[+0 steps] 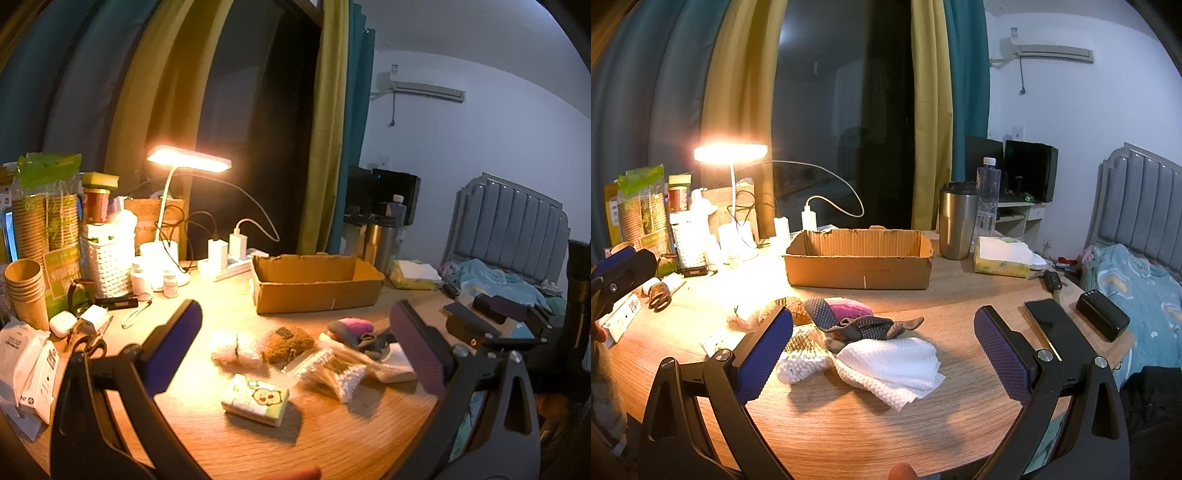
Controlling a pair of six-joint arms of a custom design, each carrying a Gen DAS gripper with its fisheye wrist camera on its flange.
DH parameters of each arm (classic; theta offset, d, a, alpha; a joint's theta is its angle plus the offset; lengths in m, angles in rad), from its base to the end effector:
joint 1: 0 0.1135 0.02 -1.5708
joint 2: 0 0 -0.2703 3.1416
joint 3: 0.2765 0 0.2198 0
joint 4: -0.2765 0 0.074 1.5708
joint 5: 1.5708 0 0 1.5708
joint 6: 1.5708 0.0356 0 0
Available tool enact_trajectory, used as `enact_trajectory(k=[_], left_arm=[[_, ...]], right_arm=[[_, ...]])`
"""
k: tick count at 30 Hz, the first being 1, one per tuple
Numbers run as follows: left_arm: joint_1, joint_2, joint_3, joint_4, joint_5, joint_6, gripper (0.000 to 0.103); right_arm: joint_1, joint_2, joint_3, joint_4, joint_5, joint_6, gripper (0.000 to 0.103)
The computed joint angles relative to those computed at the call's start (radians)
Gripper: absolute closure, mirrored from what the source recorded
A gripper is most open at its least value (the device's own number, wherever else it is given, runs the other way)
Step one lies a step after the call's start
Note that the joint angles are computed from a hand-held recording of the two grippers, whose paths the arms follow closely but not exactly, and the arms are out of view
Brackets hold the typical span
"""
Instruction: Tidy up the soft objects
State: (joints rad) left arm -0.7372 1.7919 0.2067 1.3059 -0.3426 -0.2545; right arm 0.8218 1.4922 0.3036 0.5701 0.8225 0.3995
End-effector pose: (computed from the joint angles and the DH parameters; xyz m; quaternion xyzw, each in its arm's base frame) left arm 0.1854 -0.1522 0.1353 0.0885 0.7887 -0.1624 0.5863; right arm 0.1644 0.1385 0.1522 0.0084 0.8350 -0.0502 0.5479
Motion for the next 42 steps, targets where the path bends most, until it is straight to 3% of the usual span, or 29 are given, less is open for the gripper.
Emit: enact_trajectory(k=[7, 17, 35, 42], left_arm=[[0.024, 0.017, 0.002, 0.003, 0.028, -0.012, 0.001], [0.046, 0.119, 0.073, -0.076, 0.023, 0.002, 0.001], [0.139, 0.313, 0.354, -0.428, 0.156, -0.042, 0.001], [0.168, 0.359, 0.455, -0.568, 0.174, -0.033, 0.001]], right_arm=[[-0.002, 0.013, -0.014, 0.033, -0.002, -0.005, 0.003], [-0.042, 0.017, -0.024, 0.032, -0.026, -0.003, 0.003], [-0.269, 0.293, -0.041, 0.252, -0.254, -0.031, 0.003], [-0.340, 0.371, -0.014, 0.275, -0.366, -0.045, 0.003]])
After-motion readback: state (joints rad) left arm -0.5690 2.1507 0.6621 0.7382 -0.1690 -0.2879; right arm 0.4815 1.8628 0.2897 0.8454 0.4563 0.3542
